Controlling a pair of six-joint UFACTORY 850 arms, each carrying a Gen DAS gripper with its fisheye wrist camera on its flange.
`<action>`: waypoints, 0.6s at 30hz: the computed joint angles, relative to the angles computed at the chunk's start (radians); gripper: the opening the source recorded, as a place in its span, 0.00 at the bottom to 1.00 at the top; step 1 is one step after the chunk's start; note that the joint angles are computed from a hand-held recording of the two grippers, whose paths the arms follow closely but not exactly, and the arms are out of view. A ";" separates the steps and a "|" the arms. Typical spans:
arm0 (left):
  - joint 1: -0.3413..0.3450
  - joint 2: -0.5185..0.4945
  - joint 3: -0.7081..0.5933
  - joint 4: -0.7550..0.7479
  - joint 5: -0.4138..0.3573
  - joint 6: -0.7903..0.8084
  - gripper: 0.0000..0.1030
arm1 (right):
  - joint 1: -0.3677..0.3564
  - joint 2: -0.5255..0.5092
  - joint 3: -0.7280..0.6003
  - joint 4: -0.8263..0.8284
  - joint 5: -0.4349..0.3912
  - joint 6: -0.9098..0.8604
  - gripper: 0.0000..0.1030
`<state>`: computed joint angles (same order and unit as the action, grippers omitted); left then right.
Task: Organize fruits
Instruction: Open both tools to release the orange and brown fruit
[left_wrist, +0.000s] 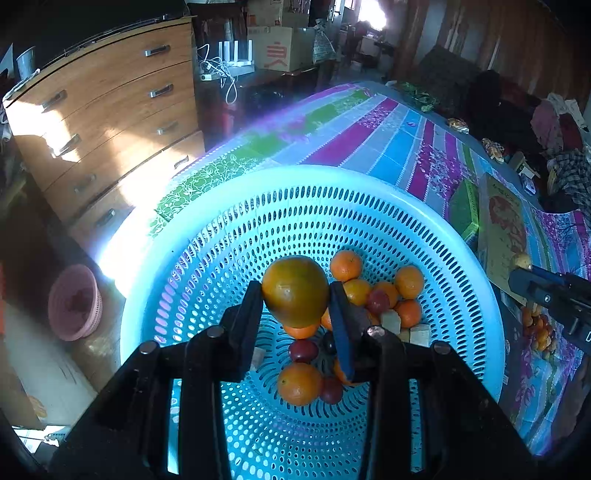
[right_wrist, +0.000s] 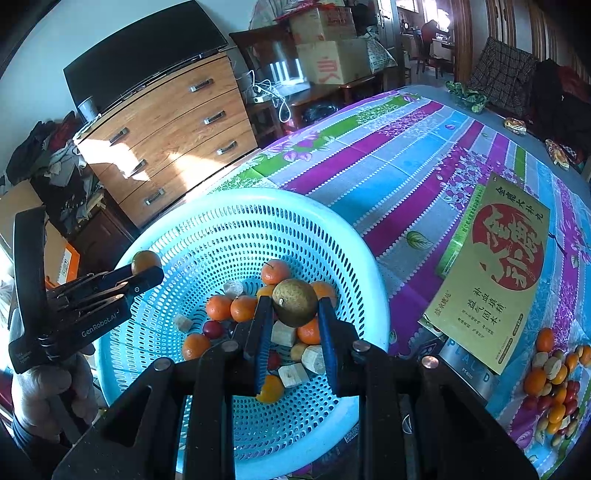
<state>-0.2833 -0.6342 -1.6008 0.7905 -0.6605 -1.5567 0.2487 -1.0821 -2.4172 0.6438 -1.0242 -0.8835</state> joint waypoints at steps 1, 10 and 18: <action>0.000 -0.002 -0.001 -0.006 -0.004 0.004 0.36 | 0.001 0.000 0.002 0.001 0.000 0.000 0.31; -0.008 -0.003 -0.005 0.048 -0.068 -0.051 0.70 | -0.001 0.020 0.040 0.032 0.015 -0.028 0.52; -0.014 -0.016 -0.025 0.038 -0.094 -0.037 0.71 | -0.014 0.081 0.134 0.100 0.055 -0.104 0.63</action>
